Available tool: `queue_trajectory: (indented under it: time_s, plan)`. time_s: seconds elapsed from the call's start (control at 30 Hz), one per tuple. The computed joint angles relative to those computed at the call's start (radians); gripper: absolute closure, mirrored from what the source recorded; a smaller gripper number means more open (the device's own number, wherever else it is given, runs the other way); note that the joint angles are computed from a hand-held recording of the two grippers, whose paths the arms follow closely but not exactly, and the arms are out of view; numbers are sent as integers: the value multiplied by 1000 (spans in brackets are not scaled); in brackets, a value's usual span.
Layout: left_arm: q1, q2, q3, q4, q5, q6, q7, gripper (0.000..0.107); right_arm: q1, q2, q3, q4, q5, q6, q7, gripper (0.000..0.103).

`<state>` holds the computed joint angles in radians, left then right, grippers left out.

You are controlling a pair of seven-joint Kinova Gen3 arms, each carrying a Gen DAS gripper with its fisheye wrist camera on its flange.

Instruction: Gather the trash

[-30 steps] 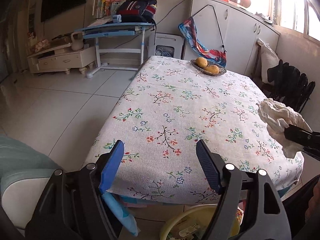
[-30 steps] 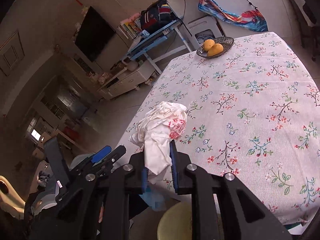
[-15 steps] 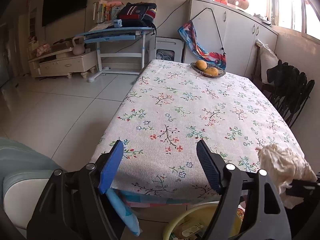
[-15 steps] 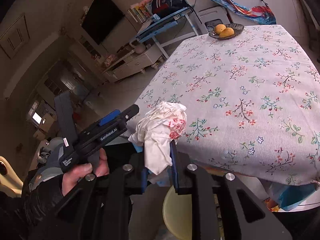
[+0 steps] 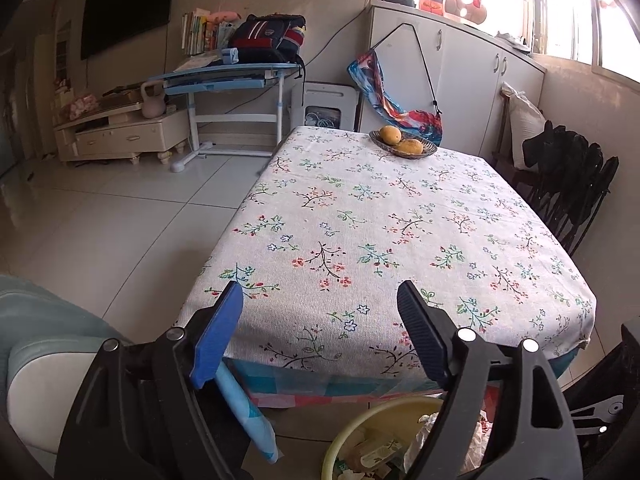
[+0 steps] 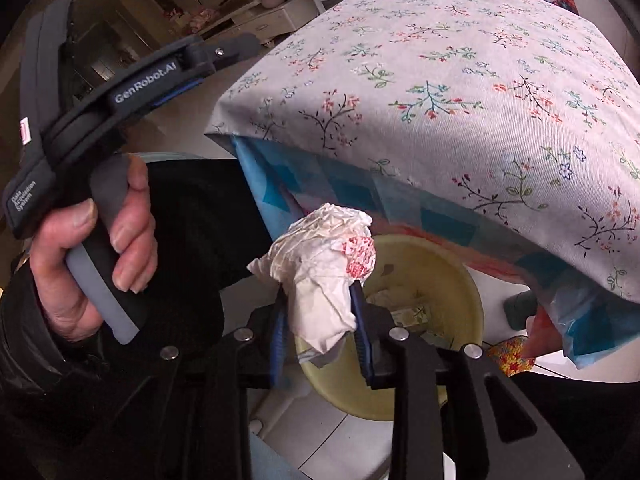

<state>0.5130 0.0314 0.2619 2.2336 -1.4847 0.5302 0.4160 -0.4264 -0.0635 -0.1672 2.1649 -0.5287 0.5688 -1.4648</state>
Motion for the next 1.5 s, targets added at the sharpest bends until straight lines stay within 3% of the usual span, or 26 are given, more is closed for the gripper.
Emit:
queue_trajectory:
  time_s: [0.17,0.37,0.6,0.77,0.87,1.1,1.5]
  plan:
    - [16,-21,16,11,9,25,-8,28,16,-4,-33,8,60,-16,-85,63]
    - [41,-38,46,11,48,73,-37,23,283,-92,-278,55,48,-78,-131,45]
    - [104,-64,108,-6,112,210,-100,19,607,-330,-550,124,180,-214,-416,26]
    - [137,-86,138,-28,155,260,-140,15,814,-522,-711,130,302,-234,-619,13]
    - [141,-105,149,-41,199,277,-162,15,842,-583,-734,139,411,-250,-741,11]
    - [149,-132,202,-71,245,368,-191,12,816,-631,-728,160,650,-267,-992,11]
    - [165,-144,241,-119,277,429,-237,12,851,-703,-703,182,544,-301,-902,9]
